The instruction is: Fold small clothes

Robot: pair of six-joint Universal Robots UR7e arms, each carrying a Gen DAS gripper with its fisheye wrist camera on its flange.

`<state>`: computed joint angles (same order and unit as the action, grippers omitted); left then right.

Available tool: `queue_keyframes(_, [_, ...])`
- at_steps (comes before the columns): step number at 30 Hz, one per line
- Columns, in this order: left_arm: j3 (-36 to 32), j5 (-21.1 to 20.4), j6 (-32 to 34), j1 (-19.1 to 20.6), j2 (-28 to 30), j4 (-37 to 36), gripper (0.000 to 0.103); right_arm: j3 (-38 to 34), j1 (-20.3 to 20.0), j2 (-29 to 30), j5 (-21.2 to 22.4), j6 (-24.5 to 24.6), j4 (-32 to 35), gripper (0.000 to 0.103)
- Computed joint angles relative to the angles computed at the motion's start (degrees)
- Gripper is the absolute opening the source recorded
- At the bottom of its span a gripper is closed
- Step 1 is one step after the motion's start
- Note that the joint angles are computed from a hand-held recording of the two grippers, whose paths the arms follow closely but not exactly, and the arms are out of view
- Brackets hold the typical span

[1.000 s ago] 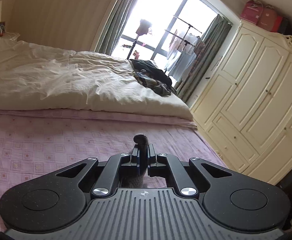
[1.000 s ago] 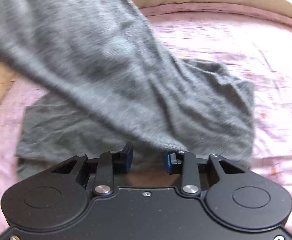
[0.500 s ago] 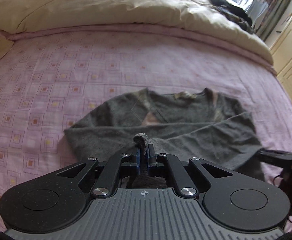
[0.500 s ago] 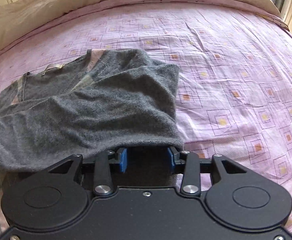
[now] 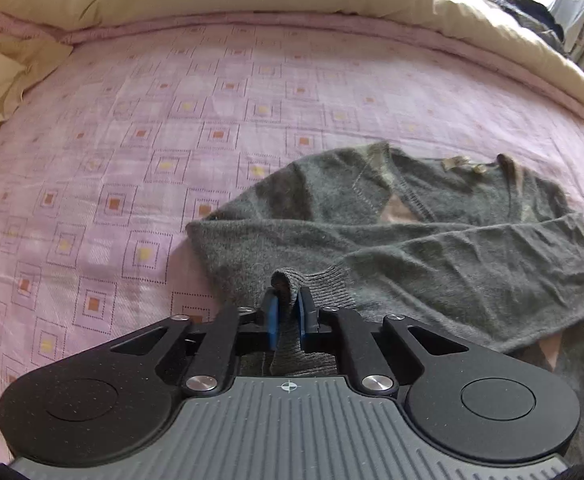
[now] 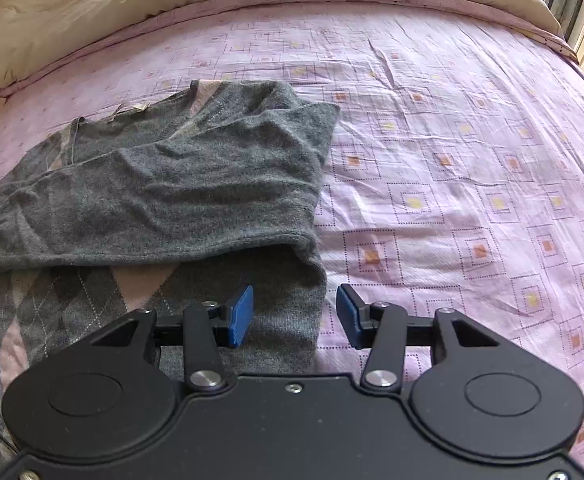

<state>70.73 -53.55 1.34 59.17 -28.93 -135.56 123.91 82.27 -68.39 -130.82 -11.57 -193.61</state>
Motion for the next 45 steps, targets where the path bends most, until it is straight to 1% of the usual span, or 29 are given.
queue_keyframes(1, [-1.34,1.23,-1.69,0.16,0.71,2.46,0.029,0.18,0.34,-0.26,-0.05,-0.15,-0.21,0.055])
queue_keyframes(2, [-1.88,2.43,-3.40,0.29,1.07,3.46,0.030,0.29,0.64,-0.45,0.04,-0.37,-0.69,0.056])
queue_keyframes(4, [-0.83,6.99,-7.69,-0.07,0.84,2.59,0.030,0.32,1.07,-0.81,0.51,-0.70,-1.79,0.060])
queue_keyframes(5, [0.43,9.57,-9.70,-0.51,0.35,1.12,0.030,0.27,1.21,-1.06,1.08,-0.91,-2.55,0.063])
queue_keyframes(6, [2.02,10.55,-10.39,-0.88,-0.40,-1.38,0.031,0.00,1.33,-1.07,1.45,-1.27,-3.35,0.063])
queue_keyframes(7, [3.53,10.76,-10.26,-1.29,-1.17,-3.92,0.036,-0.45,1.44,-0.88,1.62,-1.91,-4.18,0.063])
queue_keyframes(8, [4.92,10.76,-9.46,-1.80,-1.82,-6.37,0.039,-1.15,1.47,-0.56,1.85,-2.85,-4.97,0.063])
queue_keyframes(9, [6.31,10.19,-7.96,-2.34,-2.37,-9.13,0.040,-1.81,1.30,-0.36,2.48,-3.64,-5.30,0.064])
queue_keyframes(10, [7.57,8.74,-6.14,-2.68,-2.90,-11.44,0.042,-2.58,0.93,-0.21,3.50,-4.21,-5.16,0.065])
queue_keyframes(11, [8.20,6.79,-4.52,-2.80,-3.16,-12.62,0.044,-3.65,0.34,-0.05,4.91,-4.47,-4.33,0.069])
queue_keyframes(13, [8.29,3.15,-2.61,-2.89,-2.88,-12.27,0.055,-6.05,0.00,1.12,6.89,-4.43,-2.54,0.070])
queue_keyframes(15, [7.67,0.34,-1.79,-2.68,-2.01,-10.87,0.056,-9.09,0.06,3.06,8.15,-5.87,-0.96,0.071])
queue_keyframes(18, [6.94,0.62,-2.22,-2.85,-0.01,-9.35,0.056,-13.39,0.13,6.04,10.27,-8.83,1.34,0.073])
queue_keyframes(22, [5.82,1.00,-4.23,-1.98,1.59,-7.60,0.058,-17.76,-1.23,8.42,13.96,-9.17,6.80,0.074])
queue_keyframes(23, [5.98,1.00,-3.36,-1.84,1.78,-8.45,0.059,-18.81,-1.82,9.02,13.81,-8.87,8.42,0.074])
queue_keyframes(24, [6.10,0.86,-2.27,-1.77,1.87,-9.06,0.064,-19.78,-2.19,9.75,12.38,-8.75,9.40,0.074])
queue_keyframes(25, [5.99,0.51,-1.41,-1.71,1.95,-8.88,0.069,-20.87,-2.37,10.84,9.07,-8.59,9.63,0.074])
queue_keyframes(26, [5.86,0.18,-0.49,-1.65,2.02,-8.62,0.071,-21.77,-2.67,11.61,5.96,-7.77,9.99,0.073])
queue_keyframes(27, [5.67,-0.02,0.58,-1.61,2.19,-8.42,0.074,-21.81,-3.51,11.69,5.13,-6.72,9.10,0.077])
queue_keyframes(28, [5.77,-0.06,1.53,-1.64,2.18,-8.44,0.076,-20.80,-4.49,11.00,6.70,-6.08,6.79,0.077])
queue_keyframes(29, [5.85,-0.10,2.23,-1.64,2.20,-8.54,0.078,-20.43,-4.84,10.58,6.64,-5.48,6.12,0.077])
queue_keyframes(31, [5.82,-0.69,2.77,-1.53,2.32,-8.75,0.085,-20.28,-4.70,9.75,6.47,-6.41,7.57,0.077])
queue_keyframes(32, [5.82,-1.15,2.87,-1.45,2.32,-8.77,0.088,-20.16,-4.38,9.63,5.90,-7.38,7.67,0.079])
queue_keyframes(34, [5.40,-2.05,3.48,-1.35,2.56,-8.11,0.100,-19.23,-3.79,9.07,5.15,-8.55,6.88,0.080])
queue_keyframes(35, [4.82,-2.18,4.03,-1.41,2.90,-7.13,0.103,-18.57,-3.61,8.43,5.40,-8.24,6.71,0.081])
queue_keyframes(37, [4.13,-1.87,4.72,-1.69,3.12,-5.38,0.103,-16.74,-3.12,7.00,5.91,-7.40,5.69,0.081])
queue_keyframes(40, [5.32,-3.67,3.49,-1.72,1.64,-5.51,0.103,-13.13,-2.60,4.38,7.15,-6.71,4.42,0.084])
queue_keyframes(42, [7.37,-5.09,1.75,-1.73,-0.24,-6.50,0.103,-10.26,-2.13,2.36,8.04,-6.17,4.28,0.085])
queue_keyframes(45, [12.27,-5.46,-0.07,-2.23,-3.89,-8.93,0.103,-5.42,-1.80,-0.99,9.09,-5.07,4.30,0.085])
